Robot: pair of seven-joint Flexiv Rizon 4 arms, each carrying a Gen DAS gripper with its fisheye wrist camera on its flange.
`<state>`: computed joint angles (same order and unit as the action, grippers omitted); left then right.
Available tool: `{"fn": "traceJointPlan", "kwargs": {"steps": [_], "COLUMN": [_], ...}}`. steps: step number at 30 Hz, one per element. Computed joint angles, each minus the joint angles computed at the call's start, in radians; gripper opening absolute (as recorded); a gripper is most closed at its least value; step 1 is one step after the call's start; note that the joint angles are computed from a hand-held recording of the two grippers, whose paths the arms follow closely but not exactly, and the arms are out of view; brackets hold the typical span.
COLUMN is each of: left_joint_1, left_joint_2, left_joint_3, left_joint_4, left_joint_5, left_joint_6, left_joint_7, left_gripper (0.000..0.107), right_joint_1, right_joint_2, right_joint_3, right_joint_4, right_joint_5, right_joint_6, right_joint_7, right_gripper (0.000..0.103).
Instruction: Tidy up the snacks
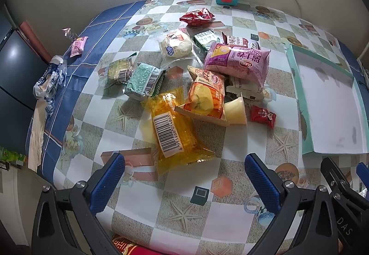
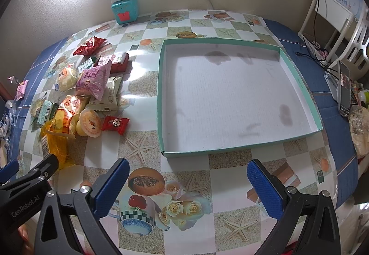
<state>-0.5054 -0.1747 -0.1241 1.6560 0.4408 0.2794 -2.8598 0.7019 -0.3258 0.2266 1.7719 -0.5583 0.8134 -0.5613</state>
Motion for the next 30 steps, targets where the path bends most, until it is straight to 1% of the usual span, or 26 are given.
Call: {"fn": "traceJointPlan", "kwargs": {"steps": [30], "left_joint_1": [0.001], "left_joint_2": [0.006], "left_joint_3": [-0.003], "left_joint_4": [0.012], "left_joint_5": [-0.002], "left_joint_6": [0.005], "left_joint_7": [-0.005], "left_gripper": [0.103], "right_joint_1": [0.000], "right_joint_2": [-0.002], "right_joint_3": [-0.001], "right_joint_4": [-0.001], "right_joint_5": [0.001], "right_joint_6": [-0.002], "right_joint_7": [-0.003], "right_gripper": [0.103]}}
